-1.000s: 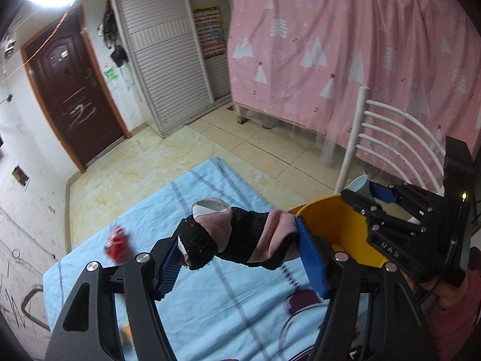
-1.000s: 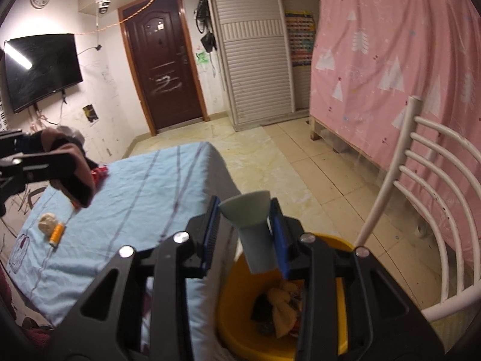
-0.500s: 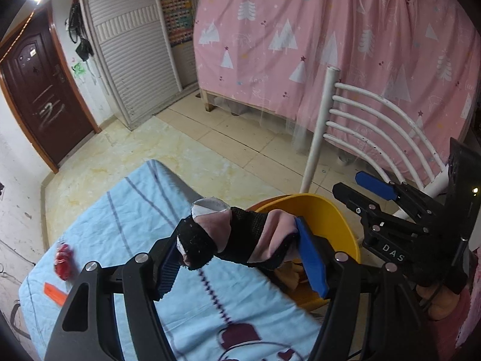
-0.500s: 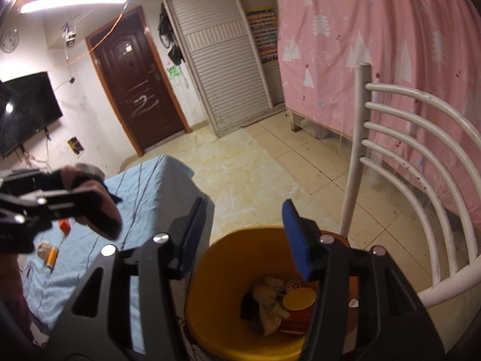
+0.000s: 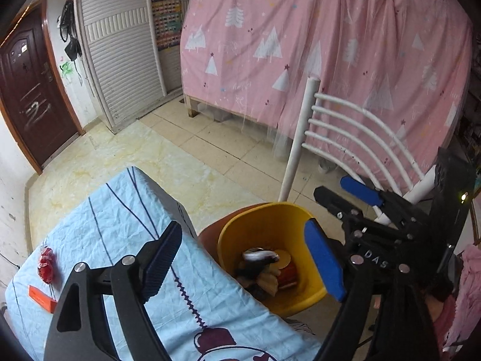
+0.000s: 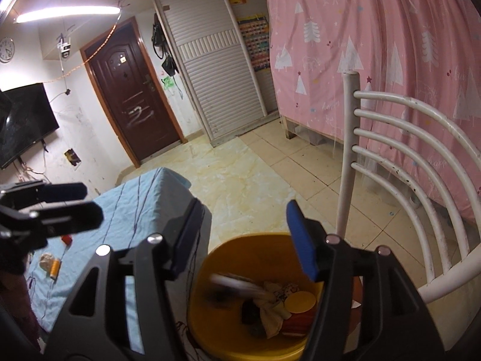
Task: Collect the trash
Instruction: 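Move both grippers back over the bed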
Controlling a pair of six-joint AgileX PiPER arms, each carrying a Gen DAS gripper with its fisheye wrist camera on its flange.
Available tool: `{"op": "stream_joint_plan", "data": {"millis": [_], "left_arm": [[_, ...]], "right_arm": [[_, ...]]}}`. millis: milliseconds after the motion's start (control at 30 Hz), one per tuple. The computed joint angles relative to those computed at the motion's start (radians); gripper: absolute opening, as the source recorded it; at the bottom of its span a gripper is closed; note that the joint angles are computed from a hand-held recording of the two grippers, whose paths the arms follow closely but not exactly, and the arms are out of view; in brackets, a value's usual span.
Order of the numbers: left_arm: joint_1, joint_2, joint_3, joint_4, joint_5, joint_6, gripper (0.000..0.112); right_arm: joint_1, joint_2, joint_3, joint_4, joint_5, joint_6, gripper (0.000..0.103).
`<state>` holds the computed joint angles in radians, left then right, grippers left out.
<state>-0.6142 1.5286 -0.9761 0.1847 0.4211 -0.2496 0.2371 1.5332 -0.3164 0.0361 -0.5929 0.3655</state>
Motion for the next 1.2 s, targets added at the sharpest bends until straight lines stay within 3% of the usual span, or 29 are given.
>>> {"op": "stream_joint_plan", "data": {"millis": [200,467,800,1033,1200], "left_arm": [[0.004,-0.083,0.06,0.127,0.023,-0.103,0.076],[0.164,-0.225,0.154,-0.08,0.002,0.138,0.078],[0.518,-0.372,0.262,-0.469,0.022,0.647,0.078],[0.828,-0.401,0.272,-0.784,0.114,1.066,0.078],[1.035,-0.376,0.266,-0.927,0.194,1.281,0.078]], "right_arm": [[0.083,-0.03,-0.005,0.11,0.028,-0.081,0.062],[0.26,0.004,-0.08,0.348,0.071,-0.259,0.062],[0.481,0.105,-0.271,0.685,0.138,-0.565,0.062],[0.578,0.166,-0.402,0.89,0.177,-0.789,0.065],[0.643,0.219,-0.491,1.037,0.192,-0.947,0.067]]}}
